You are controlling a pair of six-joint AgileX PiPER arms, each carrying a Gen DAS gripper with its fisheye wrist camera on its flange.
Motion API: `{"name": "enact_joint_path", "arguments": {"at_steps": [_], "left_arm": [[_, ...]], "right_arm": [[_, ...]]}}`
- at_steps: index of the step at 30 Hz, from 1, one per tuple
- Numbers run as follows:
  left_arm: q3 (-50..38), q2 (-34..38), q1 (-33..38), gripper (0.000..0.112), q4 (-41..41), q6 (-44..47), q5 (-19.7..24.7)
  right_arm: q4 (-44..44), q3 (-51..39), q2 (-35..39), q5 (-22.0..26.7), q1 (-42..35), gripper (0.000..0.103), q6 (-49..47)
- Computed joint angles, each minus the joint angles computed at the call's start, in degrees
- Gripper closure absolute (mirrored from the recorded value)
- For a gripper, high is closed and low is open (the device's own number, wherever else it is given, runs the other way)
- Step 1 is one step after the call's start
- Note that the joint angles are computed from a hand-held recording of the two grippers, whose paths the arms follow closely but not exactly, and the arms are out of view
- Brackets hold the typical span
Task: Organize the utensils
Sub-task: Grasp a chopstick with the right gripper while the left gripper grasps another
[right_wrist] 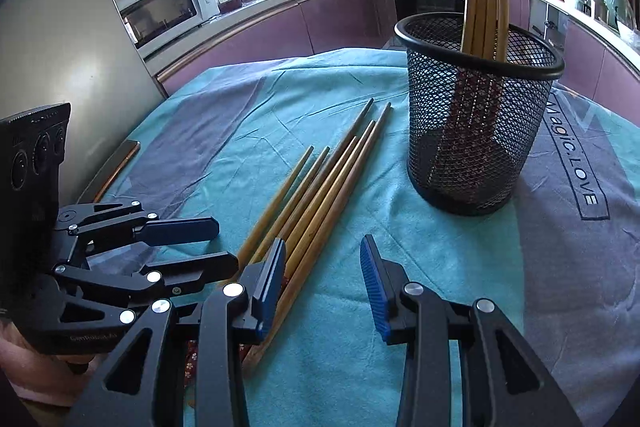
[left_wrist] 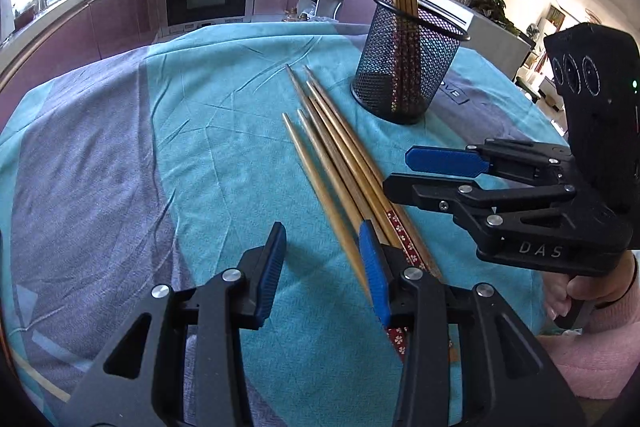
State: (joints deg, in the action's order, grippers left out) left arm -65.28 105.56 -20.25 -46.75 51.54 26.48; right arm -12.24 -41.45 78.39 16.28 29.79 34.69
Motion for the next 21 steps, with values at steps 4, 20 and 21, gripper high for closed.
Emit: {"name": "enact_joint_path", "arguments": {"at_steps": [4, 20, 21], "left_arm": [[-0.3, 0.3, -0.6, 0.075, 1.4, -0.8, -0.8], [-2.7, 1.8, 0.6, 0.094, 5.0, -4.8, -0.2], [-3.1, 2.0, 0.8, 0.094, 5.2, -5.0, 0.0]], "right_arm": [[-4.4, -0.6, 0.9, 1.2, 0.9, 0.067, 4.2], [-8.6, -2.1, 1.8, 4.5, 1.3, 0.067, 8.3], [-9.1, -2.6, 2.3, 4.7, 1.4, 0.067, 9.0]]}}
